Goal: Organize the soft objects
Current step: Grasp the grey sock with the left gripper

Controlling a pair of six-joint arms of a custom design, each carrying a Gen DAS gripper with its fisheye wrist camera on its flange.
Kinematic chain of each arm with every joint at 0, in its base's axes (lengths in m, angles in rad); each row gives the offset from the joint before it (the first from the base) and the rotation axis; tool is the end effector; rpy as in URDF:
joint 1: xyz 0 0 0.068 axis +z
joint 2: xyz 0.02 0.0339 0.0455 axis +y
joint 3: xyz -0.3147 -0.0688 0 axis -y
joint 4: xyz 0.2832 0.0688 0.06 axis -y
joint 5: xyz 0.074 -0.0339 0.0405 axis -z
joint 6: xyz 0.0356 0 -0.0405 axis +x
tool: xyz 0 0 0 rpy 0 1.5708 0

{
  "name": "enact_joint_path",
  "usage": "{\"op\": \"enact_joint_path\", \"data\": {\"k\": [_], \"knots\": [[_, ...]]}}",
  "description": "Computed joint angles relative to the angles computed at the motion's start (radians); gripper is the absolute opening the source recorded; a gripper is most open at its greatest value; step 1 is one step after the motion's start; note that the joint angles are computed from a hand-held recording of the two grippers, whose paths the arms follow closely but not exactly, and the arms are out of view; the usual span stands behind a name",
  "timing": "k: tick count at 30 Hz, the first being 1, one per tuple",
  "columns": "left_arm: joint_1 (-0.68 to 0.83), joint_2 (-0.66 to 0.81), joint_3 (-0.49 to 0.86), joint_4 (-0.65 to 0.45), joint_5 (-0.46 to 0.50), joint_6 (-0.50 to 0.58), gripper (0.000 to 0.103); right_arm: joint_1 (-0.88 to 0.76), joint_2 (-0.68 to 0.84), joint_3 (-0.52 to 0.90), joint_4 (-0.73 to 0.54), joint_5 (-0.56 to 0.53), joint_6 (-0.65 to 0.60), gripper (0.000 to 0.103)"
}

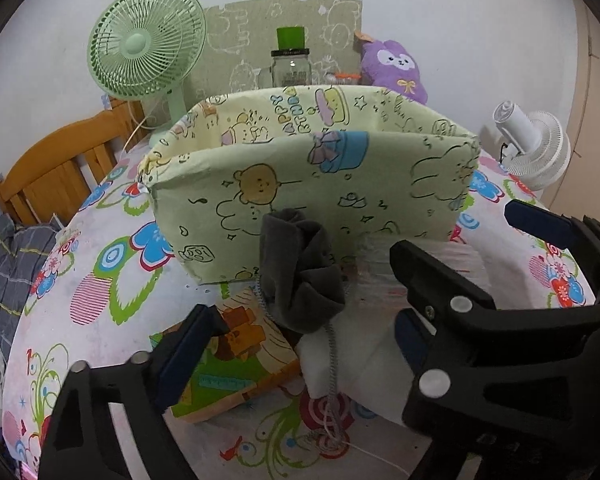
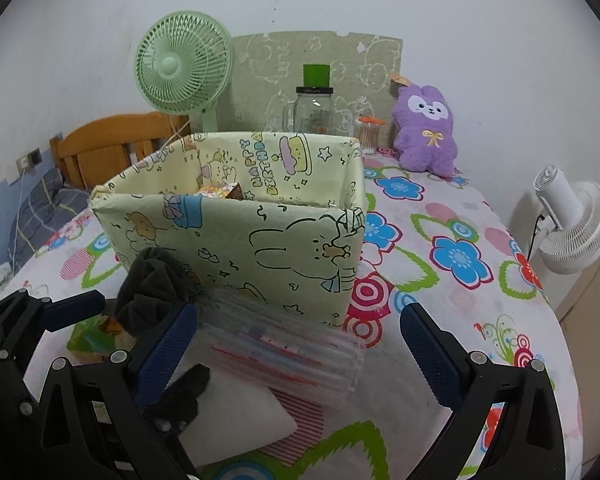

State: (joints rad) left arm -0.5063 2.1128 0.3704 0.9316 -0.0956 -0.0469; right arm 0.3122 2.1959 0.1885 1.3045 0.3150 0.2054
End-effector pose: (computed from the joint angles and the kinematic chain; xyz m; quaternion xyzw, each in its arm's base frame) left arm 0.2365 -0.1272 0.0145 0.1939 0.9073 -0.0585 0.3685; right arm 0.2138 0.0574 0.0170 0.0180 0.8983 -0.0313 0.4378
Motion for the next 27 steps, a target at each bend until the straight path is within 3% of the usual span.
{"op": "enact_joint_path", "data": {"k": [7,13,15,19,20,23,27], "knots": [[0.015,0.017,0.016,-0.004,-0.003,0.028,0.081,-0.039,-0.023,0.054,-0.113,-0.1,-0.044,0.092],[0.006,0.031,0.024,0.001,-0.015,0.053,0.079,-0.063,-0.028,0.092,-0.213,-0.16,-0.034,0.076],[0.004,0.032,0.027,0.0,-0.02,0.057,0.079,-0.069,-0.023,0.092,-0.217,-0.187,-0.036,0.058],[0.003,0.035,0.031,-0.001,-0.019,0.056,0.08,-0.076,-0.02,0.095,-0.225,-0.23,-0.043,0.035],[0.004,0.034,0.032,-0.007,-0.017,0.057,0.08,-0.07,-0.022,0.095,-0.228,-0.225,-0.048,0.022],[-0.001,0.037,0.027,0.012,-0.029,0.053,0.08,-0.06,-0.03,0.087,-0.226,-0.212,-0.047,0.009],[-0.009,0.039,0.022,0.03,-0.045,0.053,0.08,-0.064,-0.038,0.069,-0.216,-0.202,-0.034,0.008]]}}
